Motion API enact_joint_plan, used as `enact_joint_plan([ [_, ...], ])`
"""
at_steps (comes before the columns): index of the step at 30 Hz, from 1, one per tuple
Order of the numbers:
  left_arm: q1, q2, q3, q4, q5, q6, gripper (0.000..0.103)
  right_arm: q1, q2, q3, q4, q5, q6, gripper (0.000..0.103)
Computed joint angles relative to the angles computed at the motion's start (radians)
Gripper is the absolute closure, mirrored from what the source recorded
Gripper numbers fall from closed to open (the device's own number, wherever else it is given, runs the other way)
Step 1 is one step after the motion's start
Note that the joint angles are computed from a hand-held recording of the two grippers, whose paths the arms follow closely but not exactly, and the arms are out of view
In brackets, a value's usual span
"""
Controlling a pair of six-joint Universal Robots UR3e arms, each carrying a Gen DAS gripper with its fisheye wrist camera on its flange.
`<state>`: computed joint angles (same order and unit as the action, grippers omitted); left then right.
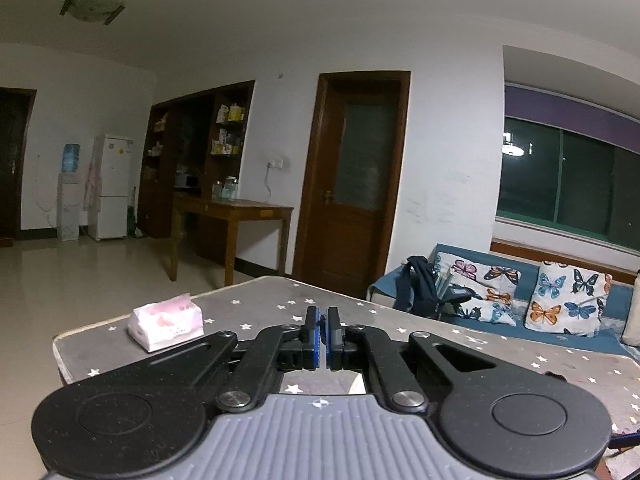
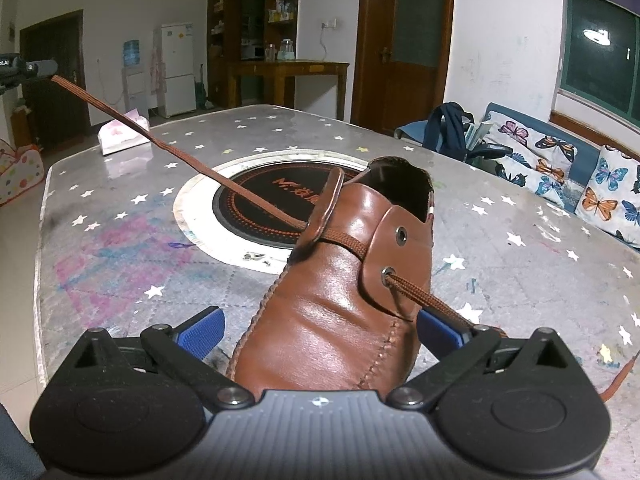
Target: Lace up shoes with both hands
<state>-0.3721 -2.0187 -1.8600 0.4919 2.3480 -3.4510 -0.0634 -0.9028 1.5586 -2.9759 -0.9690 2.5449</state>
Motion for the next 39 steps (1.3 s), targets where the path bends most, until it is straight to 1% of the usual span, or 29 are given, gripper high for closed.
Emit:
enact_joint_plan([
  [7, -0.012, -0.024, 0.026, 0.018, 0.022, 0.048, 0.100, 0.007, 0.011, -0.010, -0.008, -0.006, 0.009, 0.000],
  [17, 0.019, 0.003, -0.007, 0.000, -0.020, 0.020, 0.100, 0.021, 0.024, -0.025, 0.020, -0.033, 0.003, 0.000],
  [20, 0.021, 0.008, -0.015, 0.011, -0.029, 0.037, 0.100, 0.031, 0.026, -0.023, 0.012, -0.056, 0.001, 0.000],
  [26, 0.019, 0.015, -0.019, 0.008, -0.074, 0.051, 0.100, 0.055, 0.028, -0.012, -0.024, -0.116, 0.033, 0.000],
  [28, 0.012, 0.009, -0.007, -0.006, -0.089, 0.059, 0.100, 0.066, 0.028, -0.006, -0.038, -0.143, 0.033, 0.000],
  [33, -0.005, -0.025, 0.037, -0.070, -0.128, 0.044, 0.100, 0.069, 0.029, 0.004, -0.051, -0.159, 0.038, 0.000],
  [36, -0.021, -0.061, 0.084, -0.131, -0.154, 0.039, 0.100, 0.055, 0.016, 0.021, -0.054, -0.143, 0.033, 0.000],
  [39, -0.036, -0.106, 0.135, -0.183, -0.216, 0.027, 0.100, 0.038, -0.015, 0.056, -0.058, -0.123, 0.015, 0.000],
])
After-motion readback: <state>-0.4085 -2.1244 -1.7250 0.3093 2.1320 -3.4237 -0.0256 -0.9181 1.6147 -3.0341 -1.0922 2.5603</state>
